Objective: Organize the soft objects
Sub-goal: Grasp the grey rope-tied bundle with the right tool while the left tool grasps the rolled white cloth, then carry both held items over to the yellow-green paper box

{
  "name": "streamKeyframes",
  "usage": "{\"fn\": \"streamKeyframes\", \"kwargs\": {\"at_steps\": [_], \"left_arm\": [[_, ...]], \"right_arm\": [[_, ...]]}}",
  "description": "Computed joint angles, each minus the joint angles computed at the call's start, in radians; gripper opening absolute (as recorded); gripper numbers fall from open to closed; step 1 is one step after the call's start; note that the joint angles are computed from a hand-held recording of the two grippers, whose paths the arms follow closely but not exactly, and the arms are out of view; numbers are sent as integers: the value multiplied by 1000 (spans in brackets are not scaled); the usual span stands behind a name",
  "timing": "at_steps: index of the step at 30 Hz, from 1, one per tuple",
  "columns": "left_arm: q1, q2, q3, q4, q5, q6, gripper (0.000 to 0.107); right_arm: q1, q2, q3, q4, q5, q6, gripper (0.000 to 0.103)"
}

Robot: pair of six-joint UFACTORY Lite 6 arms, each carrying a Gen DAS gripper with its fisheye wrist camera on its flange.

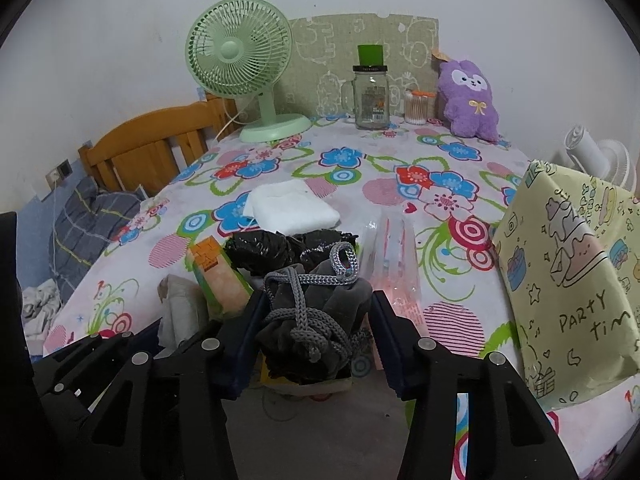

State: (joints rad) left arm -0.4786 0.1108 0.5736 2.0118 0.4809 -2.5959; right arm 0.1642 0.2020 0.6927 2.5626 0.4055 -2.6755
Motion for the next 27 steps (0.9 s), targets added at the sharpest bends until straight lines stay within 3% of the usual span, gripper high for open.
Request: {"fn": "streamKeyframes", "kwargs": {"at_steps": [15, 27], "left_arm": [[-92, -111, 53, -300, 65, 290, 26], [-143, -143, 164, -465, 109, 486, 27]], "right_arm": [[-61, -174, -15, -292, -46, 278, 55], [-124, -266, 52, -647, -78, 616, 54]]}}
